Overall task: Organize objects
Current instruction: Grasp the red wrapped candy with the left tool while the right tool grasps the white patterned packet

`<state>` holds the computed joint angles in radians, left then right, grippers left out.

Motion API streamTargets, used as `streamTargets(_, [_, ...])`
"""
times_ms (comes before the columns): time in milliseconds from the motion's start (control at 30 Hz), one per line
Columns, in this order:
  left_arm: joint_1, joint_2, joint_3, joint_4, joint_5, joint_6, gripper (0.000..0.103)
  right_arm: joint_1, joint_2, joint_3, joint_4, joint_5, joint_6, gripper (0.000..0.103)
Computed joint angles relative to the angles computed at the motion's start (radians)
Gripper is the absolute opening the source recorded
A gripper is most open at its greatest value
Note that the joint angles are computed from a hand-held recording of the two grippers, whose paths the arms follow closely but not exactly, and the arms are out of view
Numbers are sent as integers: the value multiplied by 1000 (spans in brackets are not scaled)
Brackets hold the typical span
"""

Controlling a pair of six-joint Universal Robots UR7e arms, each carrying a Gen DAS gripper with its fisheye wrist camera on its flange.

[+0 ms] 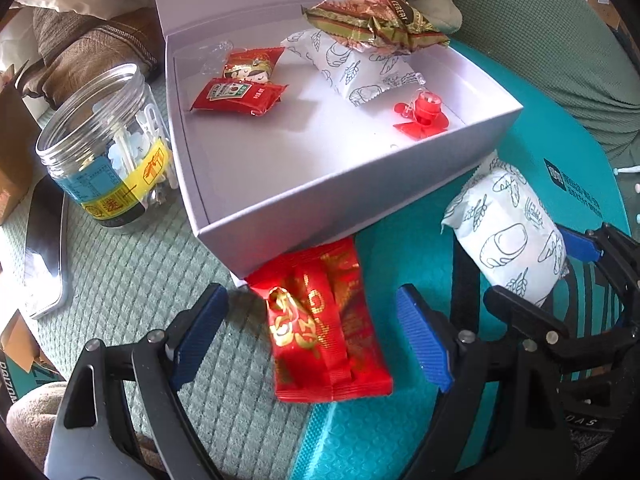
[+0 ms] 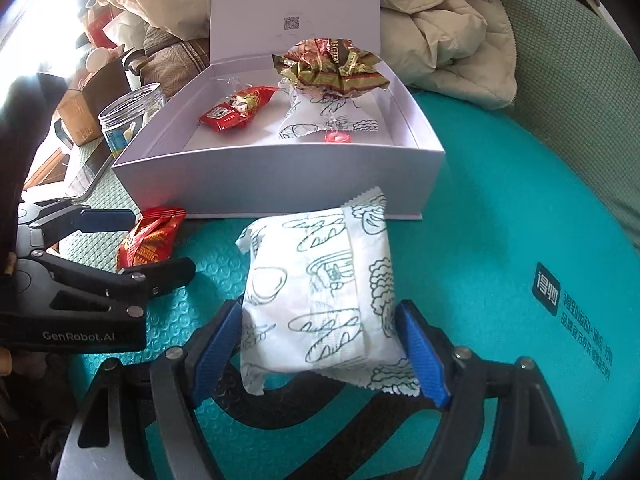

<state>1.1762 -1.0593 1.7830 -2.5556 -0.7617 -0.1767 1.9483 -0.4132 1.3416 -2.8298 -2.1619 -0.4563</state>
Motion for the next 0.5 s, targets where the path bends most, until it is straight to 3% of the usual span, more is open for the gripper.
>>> streamTargets(133, [5,-1,2,-21,-10,11,85,-5,-12,13,3,5,42,76])
streamTargets(233, [5,-5,12,-46,-12,23,79,-6,-20,26,-10,4,58,72])
streamTargets(400, [10,-27,34,-90,-27,26,50,-5,-32,45,-25,9,87,61])
streamTargets(500, [9,-35,42,-94,-32,35,50,-1,-41,56,-32,1,92,53])
